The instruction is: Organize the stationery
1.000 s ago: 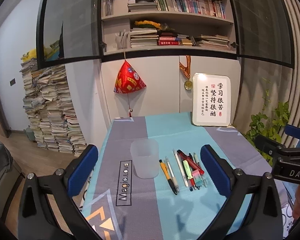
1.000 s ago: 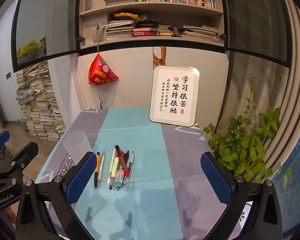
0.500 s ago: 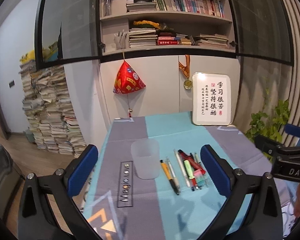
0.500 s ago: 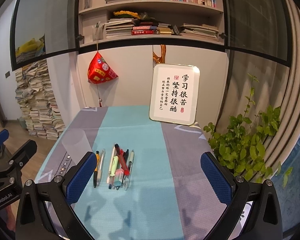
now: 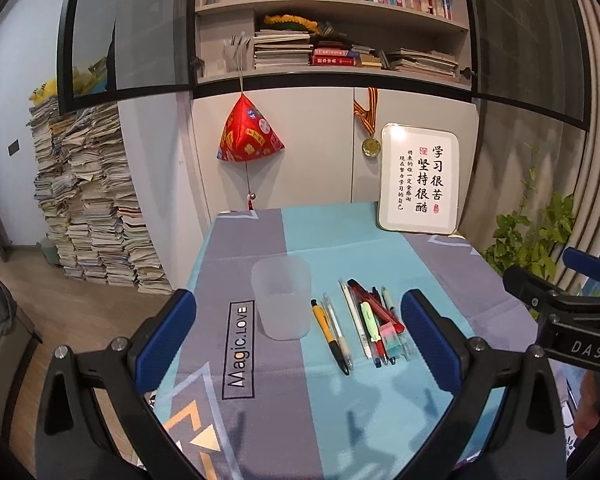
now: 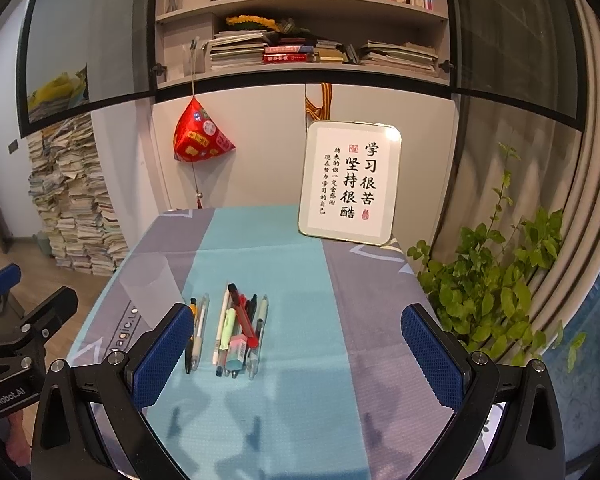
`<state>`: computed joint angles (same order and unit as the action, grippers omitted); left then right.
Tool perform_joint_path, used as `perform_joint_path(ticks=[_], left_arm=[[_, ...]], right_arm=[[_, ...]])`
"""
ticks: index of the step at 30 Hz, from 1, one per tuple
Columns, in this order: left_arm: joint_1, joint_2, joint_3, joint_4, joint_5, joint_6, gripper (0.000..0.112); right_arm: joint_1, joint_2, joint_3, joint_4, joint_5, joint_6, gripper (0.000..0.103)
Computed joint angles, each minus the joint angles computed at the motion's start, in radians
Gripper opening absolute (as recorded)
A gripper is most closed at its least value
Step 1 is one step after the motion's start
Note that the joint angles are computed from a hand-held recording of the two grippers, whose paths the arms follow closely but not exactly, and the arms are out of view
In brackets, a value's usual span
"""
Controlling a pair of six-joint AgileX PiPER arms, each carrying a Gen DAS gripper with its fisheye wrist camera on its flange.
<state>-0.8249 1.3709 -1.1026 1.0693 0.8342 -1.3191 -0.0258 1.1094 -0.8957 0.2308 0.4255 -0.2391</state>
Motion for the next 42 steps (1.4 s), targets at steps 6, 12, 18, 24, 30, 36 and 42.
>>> perform_joint_path(ticks=[6,12,18,24,30,36,42], left_arm=[[0.019,0.003,0.015,0.013,-0.035,-0.007,0.102],[0.077,0.036,0.013,-0.023,-0.085,0.014,0.102],[0.175,0.09,0.017,-0.099,-0.165,0.059,0.102],[0.225,0.135,-0.003,-0.116,-0.22,0.102,0.102],[0.298,0.221,-0.041,-0.139,-0.273,0.13,0.102],[0.363,0.326,-0.106,-0.215,-0.316,0.209,0.102],[0.383,0.392,-0.145,-0.187,-0.347,0.195,0.101]], right_arm=[[0.006,0.033,-0.024,-0.023,0.014,0.019,0.103],[0.025,0.078,-0.051,-0.078,0.023,0.07,0.103],[0.046,0.169,-0.101,-0.151,0.038,0.145,0.103],[0.062,0.247,-0.142,-0.175,0.02,0.173,0.103],[0.09,0.357,-0.204,-0.159,0.004,0.123,0.103],[0.102,0.477,-0.283,-0.042,0.06,-0.041,0.073],[0.101,0.579,-0.342,-0.03,0.095,-0.064,0.056]])
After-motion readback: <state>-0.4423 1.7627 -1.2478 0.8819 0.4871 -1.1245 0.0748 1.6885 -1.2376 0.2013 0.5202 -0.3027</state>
